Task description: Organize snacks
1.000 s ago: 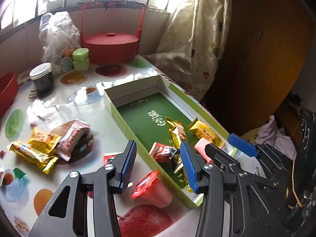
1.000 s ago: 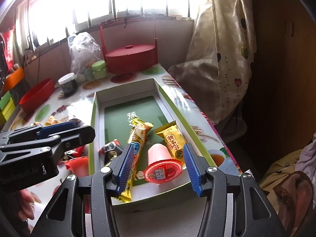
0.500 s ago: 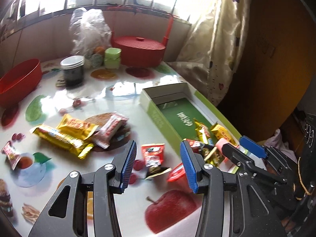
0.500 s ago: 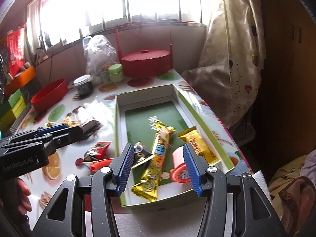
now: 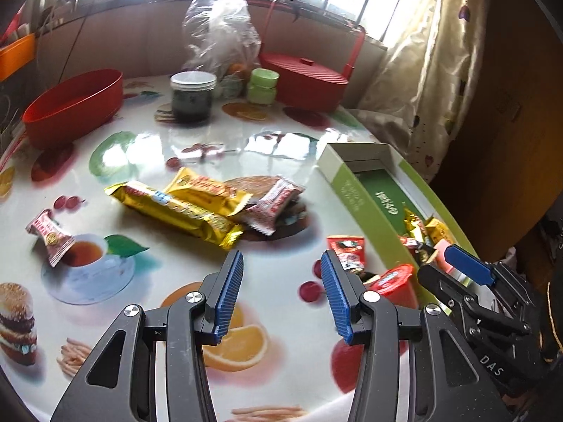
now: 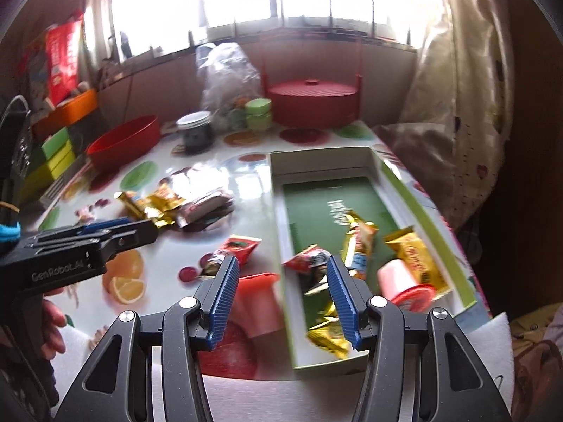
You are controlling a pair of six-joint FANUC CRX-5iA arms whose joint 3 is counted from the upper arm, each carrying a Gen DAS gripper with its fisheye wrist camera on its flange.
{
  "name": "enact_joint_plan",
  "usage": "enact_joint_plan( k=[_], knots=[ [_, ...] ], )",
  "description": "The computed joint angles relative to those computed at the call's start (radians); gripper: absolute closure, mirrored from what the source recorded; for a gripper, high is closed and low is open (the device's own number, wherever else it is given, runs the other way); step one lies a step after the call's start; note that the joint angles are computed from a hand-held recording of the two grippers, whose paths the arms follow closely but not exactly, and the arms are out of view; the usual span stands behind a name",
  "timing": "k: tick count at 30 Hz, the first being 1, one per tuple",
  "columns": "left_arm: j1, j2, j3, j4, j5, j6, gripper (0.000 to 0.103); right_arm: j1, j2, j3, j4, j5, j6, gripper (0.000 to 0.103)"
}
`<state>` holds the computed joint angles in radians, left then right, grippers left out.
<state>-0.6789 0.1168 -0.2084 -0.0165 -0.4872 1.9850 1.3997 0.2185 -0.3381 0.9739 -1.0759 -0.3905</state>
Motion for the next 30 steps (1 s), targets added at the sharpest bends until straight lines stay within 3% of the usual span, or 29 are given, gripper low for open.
enact_joint_plan(
  k=[15,20,24,30],
  knots=[
    [0.059,-0.01,-0.039,-0.011,-0.011,0.05,0.056,-0.071,0.068,0.086,-0.019,0.138,0.126,0.051],
    [0.076,-0.001,-0.038,-0.005,-0.014,0.051,0.056,-0.095,0.106,0.147,-0.092,0.165,0.223,0.051],
    [0.097,0.011,-0.037,0.021,-0.011,0.041,0.056,-0.099,0.164,0.238,-0.184,0.095,0.348,0.051],
    [0.13,0.04,-0.03,0.099,0.007,0.006,0.056,-0.105,0.191,0.269,-0.217,0.082,0.401,0.055]
  ],
)
